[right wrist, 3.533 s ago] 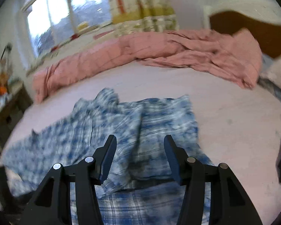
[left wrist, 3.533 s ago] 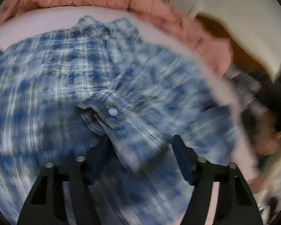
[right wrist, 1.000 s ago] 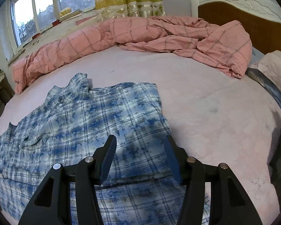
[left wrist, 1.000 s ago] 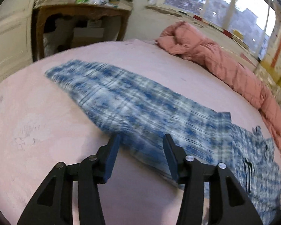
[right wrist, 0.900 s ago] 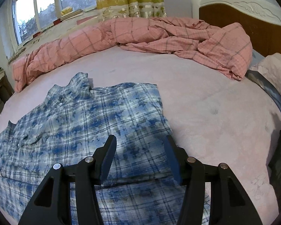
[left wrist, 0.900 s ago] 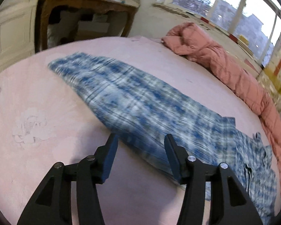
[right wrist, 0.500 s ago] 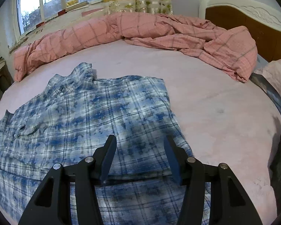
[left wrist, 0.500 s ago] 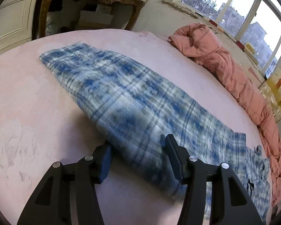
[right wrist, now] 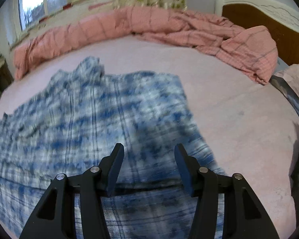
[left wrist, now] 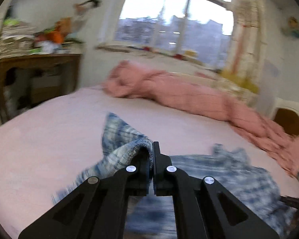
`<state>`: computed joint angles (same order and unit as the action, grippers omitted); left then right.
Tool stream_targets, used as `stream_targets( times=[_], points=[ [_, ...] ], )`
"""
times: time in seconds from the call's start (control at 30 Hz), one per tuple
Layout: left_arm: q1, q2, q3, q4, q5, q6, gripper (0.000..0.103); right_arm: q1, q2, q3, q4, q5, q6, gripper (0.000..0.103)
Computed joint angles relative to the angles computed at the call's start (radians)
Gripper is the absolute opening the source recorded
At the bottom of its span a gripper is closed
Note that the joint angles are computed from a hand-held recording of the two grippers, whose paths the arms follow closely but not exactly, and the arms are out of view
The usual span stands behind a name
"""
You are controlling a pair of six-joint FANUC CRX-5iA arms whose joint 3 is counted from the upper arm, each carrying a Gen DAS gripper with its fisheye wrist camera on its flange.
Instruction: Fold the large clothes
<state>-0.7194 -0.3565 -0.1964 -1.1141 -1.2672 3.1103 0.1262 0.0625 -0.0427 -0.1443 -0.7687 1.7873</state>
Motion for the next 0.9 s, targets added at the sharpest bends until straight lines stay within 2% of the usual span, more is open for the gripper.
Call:
stream_targets(
  times=[0.07, 0.2, 0.3, 0.4, 0.47, 0.5, 0.53, 0.57, 0.63, 0.7, 0.73, 0.8, 0.87, 0.9],
  points=[
    [0.0, 0.05, 0.034, 0.035, 0.086, -0.046, 0.002, 0.008, -0.009, -0.011, 0.0, 0.008, 0.014, 0.055],
    [0.001, 0.162, 0.09, 0.088, 0.158, -0.139, 0.002, 0.011, -0.034, -0.028, -0.009, 0.03, 0.033, 0.055],
    [0.067, 0.208, 0.084, 0.192, 0.244, -0.213, 0.002, 0.01, -0.035, -0.027, -0.009, 0.027, 0.032, 0.055],
    [0.105, 0.277, 0.088, 0.286, 0.26, -0.293, 0.002, 0.015, -0.034, -0.031, 0.009, 0.028, 0.014, 0.055],
    [0.134, 0.313, 0.096, 0.365, 0.274, -0.4, 0.005, 0.014, -0.03, -0.025, 0.008, 0.019, 0.013, 0.055],
    [0.119, 0.323, 0.104, 0.359, 0.255, -0.408, 0.007, 0.013, -0.027, -0.021, 0.004, 0.014, 0.018, 0.055],
    [0.097, 0.328, 0.115, 0.345, 0.232, -0.405, 0.019, 0.011, -0.025, -0.017, -0.001, 0.009, 0.024, 0.055],
    [0.07, 0.311, 0.114, 0.318, 0.223, -0.382, 0.038, 0.009, -0.024, -0.014, -0.006, 0.004, 0.031, 0.055],
    [0.015, 0.265, 0.103, 0.261, 0.207, -0.303, 0.067, 0.005, -0.024, -0.009, -0.015, 0.0, 0.038, 0.055],
    [-0.041, 0.195, 0.092, 0.206, 0.156, -0.218, 0.069, -0.003, -0.026, -0.002, -0.031, -0.008, 0.045, 0.055],
    [-0.09, 0.163, 0.091, 0.147, 0.103, -0.152, 0.07, -0.008, -0.024, 0.004, -0.041, -0.013, 0.048, 0.055],
    [-0.172, 0.149, 0.119, 0.05, -0.058, -0.053, 0.074, -0.023, -0.023, 0.018, -0.068, -0.026, 0.06, 0.055],
    [-0.19, 0.142, 0.131, 0.031, -0.17, -0.007, 0.075, -0.04, -0.021, 0.035, -0.099, -0.04, 0.072, 0.055],
    [-0.17, 0.129, 0.122, 0.053, -0.18, 0.008, 0.075, -0.043, -0.02, 0.039, -0.104, -0.044, 0.073, 0.055]
  ],
)
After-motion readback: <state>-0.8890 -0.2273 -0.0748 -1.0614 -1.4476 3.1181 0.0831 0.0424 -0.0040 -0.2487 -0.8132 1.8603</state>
